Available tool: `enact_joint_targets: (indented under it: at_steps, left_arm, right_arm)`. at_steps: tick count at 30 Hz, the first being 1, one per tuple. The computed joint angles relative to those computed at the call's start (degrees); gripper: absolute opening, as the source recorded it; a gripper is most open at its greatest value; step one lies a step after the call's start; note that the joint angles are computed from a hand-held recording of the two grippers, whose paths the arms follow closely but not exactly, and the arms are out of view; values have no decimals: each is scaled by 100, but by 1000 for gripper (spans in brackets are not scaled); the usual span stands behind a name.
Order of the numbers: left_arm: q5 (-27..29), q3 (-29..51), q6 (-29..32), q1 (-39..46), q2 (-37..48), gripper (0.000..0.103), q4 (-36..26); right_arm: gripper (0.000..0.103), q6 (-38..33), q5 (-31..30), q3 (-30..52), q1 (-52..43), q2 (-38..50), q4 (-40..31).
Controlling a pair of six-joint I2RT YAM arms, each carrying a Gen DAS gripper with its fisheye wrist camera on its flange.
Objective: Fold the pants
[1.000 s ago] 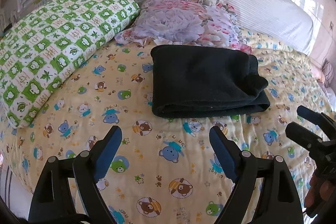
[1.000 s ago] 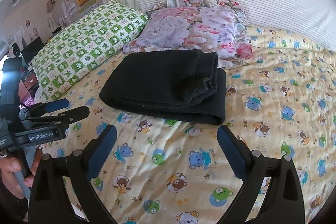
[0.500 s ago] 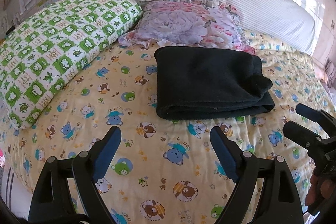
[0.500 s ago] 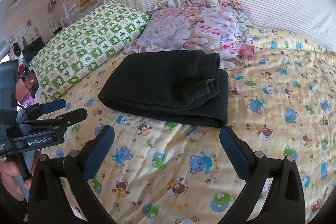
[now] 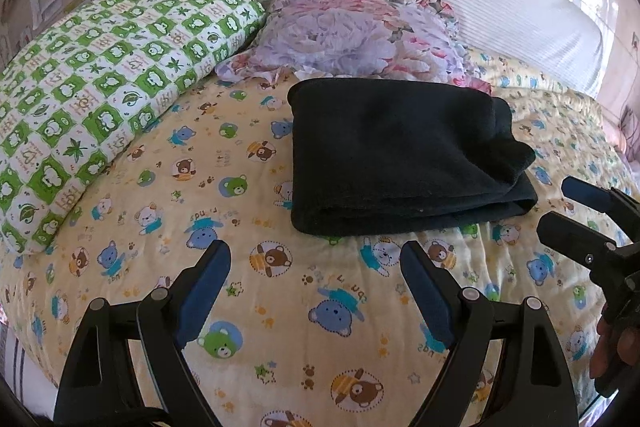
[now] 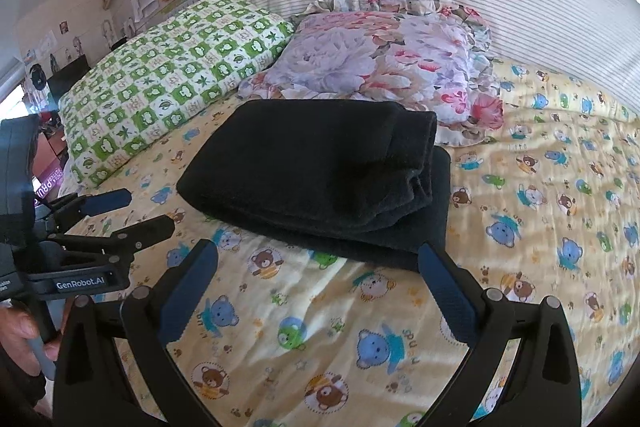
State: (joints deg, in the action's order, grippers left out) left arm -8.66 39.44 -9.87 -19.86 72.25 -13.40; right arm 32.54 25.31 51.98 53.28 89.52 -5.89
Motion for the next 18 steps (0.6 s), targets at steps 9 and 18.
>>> enact_joint_targets:
  at_steps: [9,18]
  left_arm:
    - [10,126,53,70,335,87,239]
    - [3,228,58,17,541,87,344]
  right_arm:
    - [101,-194,-224,112,-213,231,197]
    - [101,-269,-420,217,-369,453,262]
